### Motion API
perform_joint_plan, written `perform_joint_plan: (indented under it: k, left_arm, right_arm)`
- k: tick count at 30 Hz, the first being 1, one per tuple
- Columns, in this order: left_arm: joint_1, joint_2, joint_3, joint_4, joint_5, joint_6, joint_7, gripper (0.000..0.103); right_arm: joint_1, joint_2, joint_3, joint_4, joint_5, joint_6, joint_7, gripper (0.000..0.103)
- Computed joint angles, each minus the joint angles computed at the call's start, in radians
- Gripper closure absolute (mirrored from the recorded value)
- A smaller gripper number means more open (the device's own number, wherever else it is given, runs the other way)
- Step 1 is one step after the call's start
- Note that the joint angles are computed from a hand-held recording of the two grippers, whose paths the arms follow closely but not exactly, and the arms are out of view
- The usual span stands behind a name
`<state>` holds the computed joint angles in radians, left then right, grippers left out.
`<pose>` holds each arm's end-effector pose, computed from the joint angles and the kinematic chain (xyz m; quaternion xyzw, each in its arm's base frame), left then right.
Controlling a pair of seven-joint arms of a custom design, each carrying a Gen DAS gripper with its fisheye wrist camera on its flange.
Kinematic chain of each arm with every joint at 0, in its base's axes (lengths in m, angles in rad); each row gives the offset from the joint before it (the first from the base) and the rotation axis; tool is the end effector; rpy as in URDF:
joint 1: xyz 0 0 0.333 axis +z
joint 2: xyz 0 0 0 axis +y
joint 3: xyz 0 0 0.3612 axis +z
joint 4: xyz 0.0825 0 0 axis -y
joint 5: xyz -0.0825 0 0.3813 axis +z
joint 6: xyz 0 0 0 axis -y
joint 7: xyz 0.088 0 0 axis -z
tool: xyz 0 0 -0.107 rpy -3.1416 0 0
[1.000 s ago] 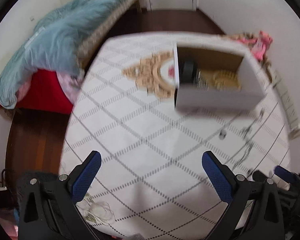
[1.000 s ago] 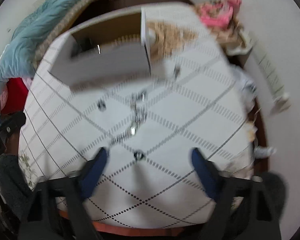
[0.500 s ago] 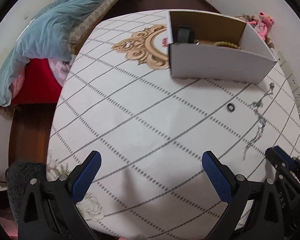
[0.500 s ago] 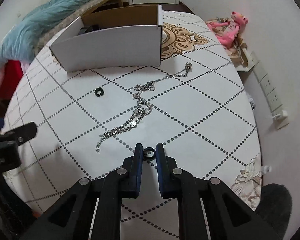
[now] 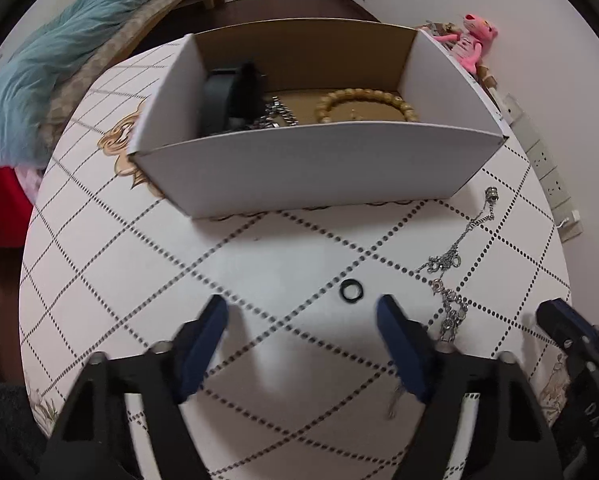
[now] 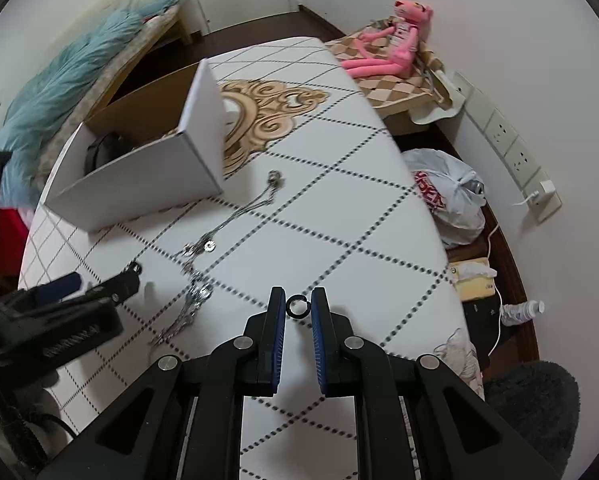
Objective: Organize jewelry
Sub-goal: 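Grasp a small black ring with the left tool while the right tool grasps another black ring, then lower both black rings into the white box and open both tools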
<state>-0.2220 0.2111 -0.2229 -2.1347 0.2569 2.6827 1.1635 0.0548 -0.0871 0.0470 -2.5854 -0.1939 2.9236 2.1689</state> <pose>0.5441 -0.2621 0.3918 -0.6091 0.7726 -0.1414 0.1099 0.4652 0.0598 0.3824 -0.5737 0.7906 -0.1270 0.1724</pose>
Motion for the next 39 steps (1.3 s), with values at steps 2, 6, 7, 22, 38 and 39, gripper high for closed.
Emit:
perform_joint_plan:
  k: [2,6,7,22,38,39]
  left_arm:
    - [-0.003,0.006,-0.003,0.001,0.003,0.015,0.004,0.043]
    - [-0.006,0.016,-0.007,0.008,0.012,0.041,0.019,0.065]
    - [-0.006,0.019,-0.008,0.012,0.015,0.049,0.027,0.071]
    - [0.094,-0.059,-0.100,-0.027,-0.361,0.056,0.345,0.093]
    - [0.100,0.109,-0.020,0.434,-0.422,-0.201,0.449,0.093]
    - [0.100,0.132,-0.021,0.467,-0.408,-0.221,0.446,0.093]
  right_arm:
    - [-0.007,0.001,-0.002,0.003,-0.010,0.000,0.011,0.089]
    - [-0.009,0.006,-0.010,0.003,0.002,0.000,0.005,0.089]
    - [-0.009,0.009,-0.011,0.003,0.003,-0.001,0.005,0.089]
    - [0.029,-0.036,-0.032,0.010,0.197,0.025,-0.130,0.089]
    - [0.068,0.262,-0.054,0.572,0.732,-0.286,-0.731,0.089]
    - [0.059,0.286,-0.050,0.605,0.733,-0.319,-0.735,0.089]
